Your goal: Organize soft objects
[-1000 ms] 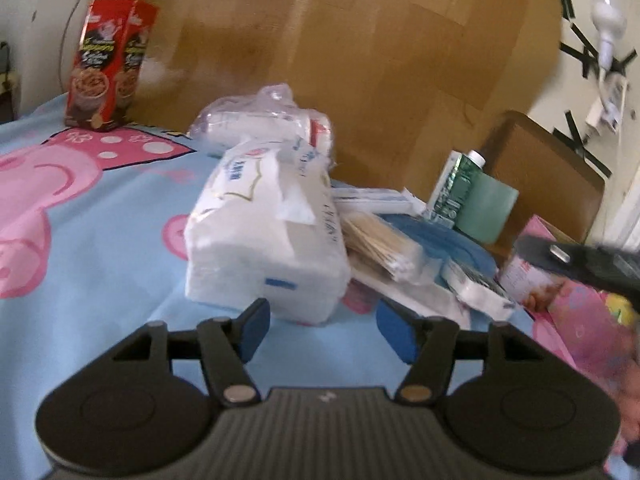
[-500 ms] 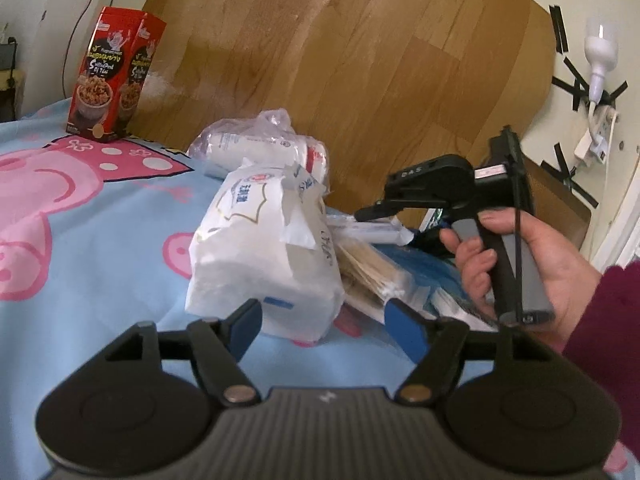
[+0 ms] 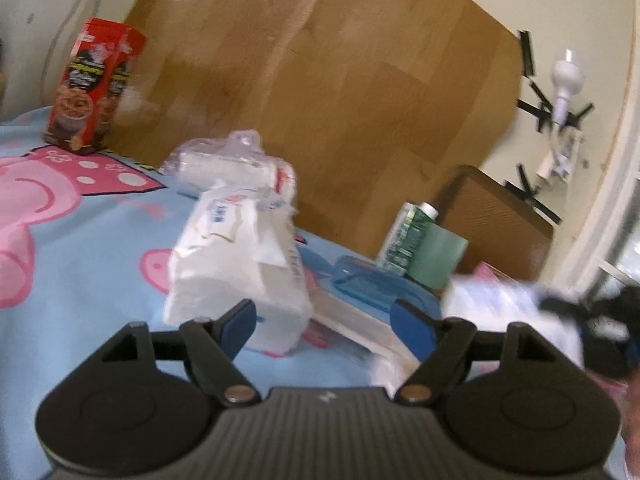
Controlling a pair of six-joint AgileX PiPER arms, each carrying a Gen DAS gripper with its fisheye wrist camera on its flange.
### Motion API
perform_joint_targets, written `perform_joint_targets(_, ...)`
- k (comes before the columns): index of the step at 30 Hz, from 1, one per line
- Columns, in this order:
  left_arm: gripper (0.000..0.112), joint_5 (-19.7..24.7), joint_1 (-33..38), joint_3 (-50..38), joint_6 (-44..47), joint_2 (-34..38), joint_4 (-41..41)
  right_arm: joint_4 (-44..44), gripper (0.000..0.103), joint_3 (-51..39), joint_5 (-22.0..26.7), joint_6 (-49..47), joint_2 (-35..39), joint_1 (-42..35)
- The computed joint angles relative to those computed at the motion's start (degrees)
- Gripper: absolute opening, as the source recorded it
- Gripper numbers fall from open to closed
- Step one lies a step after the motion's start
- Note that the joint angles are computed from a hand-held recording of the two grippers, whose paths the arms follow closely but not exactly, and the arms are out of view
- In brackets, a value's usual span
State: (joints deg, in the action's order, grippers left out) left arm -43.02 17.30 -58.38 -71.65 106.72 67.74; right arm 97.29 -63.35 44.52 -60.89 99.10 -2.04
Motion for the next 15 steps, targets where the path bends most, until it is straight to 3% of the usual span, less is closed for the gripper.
perform_joint_targets(4, 0.076, -1.8, -0.8, -2.3, -5.0, 0.1, 9.3, 1.7, 0.021, 15.5, 2.8, -4.8, -8.8, -6.7)
perform_joint_targets(5, 0.076, -1.8, -1.4, -2.7, -6.7, -0.3, 11.9, 0.5, 0.026, 17.9, 2.6, -4.5, -10.4, -8.1)
perform_joint_targets(6, 0.076, -2.4, -2.2, -3.0, -9.0, -0.7, 14.3, -1.2, 0.033, 19.6, 0.4, -4.1, -12.1, -8.5)
perform_joint_targets(8, 0.076, -4.9, -3.5, -3.0, -12.9, -1.5, 18.1, -4.1, 0.046, 22.7, -8.8, -3.8, -17.0, -6.5)
perform_joint_targets(10, 0.077, -5.8, -5.6, -2.5, -14.9, -2.9, 20.8, -4.1, 0.052, 25.6, -17.1, -8.2, -21.7, -3.8)
perform_joint_targets(12, 0.076, -5.7, -8.0, -2.2, -16.4, -4.7, 23.8, -4.2, 0.062, 27.1, -19.2, -13.9, -25.1, -2.2)
perform_joint_targets(15, 0.076, -5.4, -12.0, -2.9, -18.4, -6.3, 28.5, -6.3, 0.074, 28.4, -15.6, -20.0, -27.5, -1.3)
